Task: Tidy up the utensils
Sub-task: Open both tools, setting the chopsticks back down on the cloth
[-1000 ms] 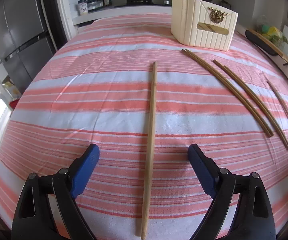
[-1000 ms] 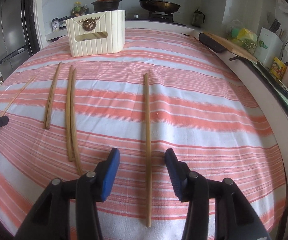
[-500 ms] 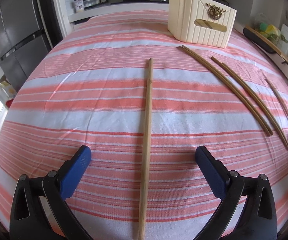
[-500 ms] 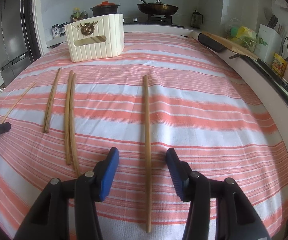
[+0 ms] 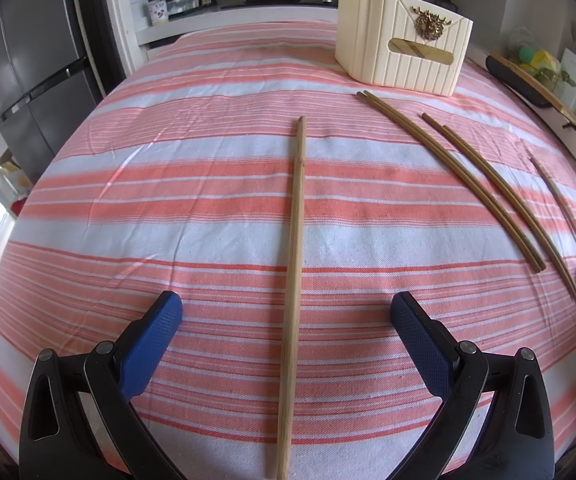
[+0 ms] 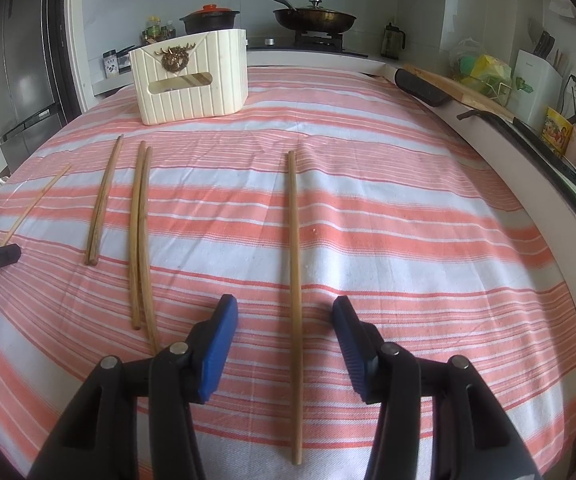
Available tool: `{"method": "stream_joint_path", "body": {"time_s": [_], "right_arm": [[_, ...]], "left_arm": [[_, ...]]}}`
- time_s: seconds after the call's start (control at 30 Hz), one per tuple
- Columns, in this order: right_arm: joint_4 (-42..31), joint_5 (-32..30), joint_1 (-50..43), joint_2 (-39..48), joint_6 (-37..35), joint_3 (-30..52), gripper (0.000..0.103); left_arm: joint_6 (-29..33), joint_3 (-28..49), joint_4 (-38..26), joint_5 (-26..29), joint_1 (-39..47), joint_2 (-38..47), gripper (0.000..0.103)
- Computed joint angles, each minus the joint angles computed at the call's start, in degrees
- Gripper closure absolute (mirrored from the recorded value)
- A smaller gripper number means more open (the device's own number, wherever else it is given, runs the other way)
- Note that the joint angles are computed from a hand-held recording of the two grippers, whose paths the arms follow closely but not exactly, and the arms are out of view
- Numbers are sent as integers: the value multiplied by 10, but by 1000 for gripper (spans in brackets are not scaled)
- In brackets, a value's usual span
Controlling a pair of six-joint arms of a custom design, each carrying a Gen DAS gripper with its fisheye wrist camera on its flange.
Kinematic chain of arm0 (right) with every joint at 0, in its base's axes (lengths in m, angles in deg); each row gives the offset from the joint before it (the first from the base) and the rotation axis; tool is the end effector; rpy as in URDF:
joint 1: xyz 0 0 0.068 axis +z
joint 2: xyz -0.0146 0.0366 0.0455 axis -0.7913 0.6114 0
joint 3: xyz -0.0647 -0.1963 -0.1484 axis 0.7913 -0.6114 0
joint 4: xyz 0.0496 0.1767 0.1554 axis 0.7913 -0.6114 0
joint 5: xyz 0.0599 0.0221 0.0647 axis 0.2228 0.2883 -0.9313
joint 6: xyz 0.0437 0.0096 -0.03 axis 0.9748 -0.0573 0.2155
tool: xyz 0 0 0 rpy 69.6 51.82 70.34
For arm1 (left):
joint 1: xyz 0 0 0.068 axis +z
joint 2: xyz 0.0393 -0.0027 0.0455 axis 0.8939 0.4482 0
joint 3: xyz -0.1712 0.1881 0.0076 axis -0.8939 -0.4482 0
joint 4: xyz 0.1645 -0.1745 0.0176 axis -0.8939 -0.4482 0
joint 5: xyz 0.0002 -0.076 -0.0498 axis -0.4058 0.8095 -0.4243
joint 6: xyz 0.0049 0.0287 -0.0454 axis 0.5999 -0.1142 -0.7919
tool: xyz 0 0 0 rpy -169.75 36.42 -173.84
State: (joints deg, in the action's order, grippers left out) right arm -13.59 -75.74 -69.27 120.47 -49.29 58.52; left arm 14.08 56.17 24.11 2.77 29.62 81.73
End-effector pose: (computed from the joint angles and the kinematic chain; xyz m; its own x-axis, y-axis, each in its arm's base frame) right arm 0.2629 -0.0663 0.1930 -0.6996 -0.2773 -0.6585 -0.3401 0.9398 -0.0345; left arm 0.2164 -0.1255 0.1767 -0.7841 -0.2451 -0.5702 -0.2970 0.9549 -0.0020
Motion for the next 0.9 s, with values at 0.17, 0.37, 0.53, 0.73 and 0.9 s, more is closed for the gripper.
{"method": "stream_joint_path", "body": {"time_s": [0.17, 0.37, 0.53, 0.73, 0.9], "right_arm": [[0, -3, -2, 0, 0, 0, 53], [-3, -7, -5, 0, 1, 1, 53], [-15, -11, -8, 5, 1, 10, 52], [-201, 45, 9, 54, -39, 144, 50], [-328, 24, 2, 111, -108, 274, 50]], "left_arm": [[-4, 1, -4, -1, -3, -1, 1], [-12, 1, -10, -1, -8, -3, 1], [2, 4, -16, 12, -2, -5, 1], [91, 4, -44, 116, 51, -66, 1], [183, 52, -81, 190, 136, -95, 1]]}}
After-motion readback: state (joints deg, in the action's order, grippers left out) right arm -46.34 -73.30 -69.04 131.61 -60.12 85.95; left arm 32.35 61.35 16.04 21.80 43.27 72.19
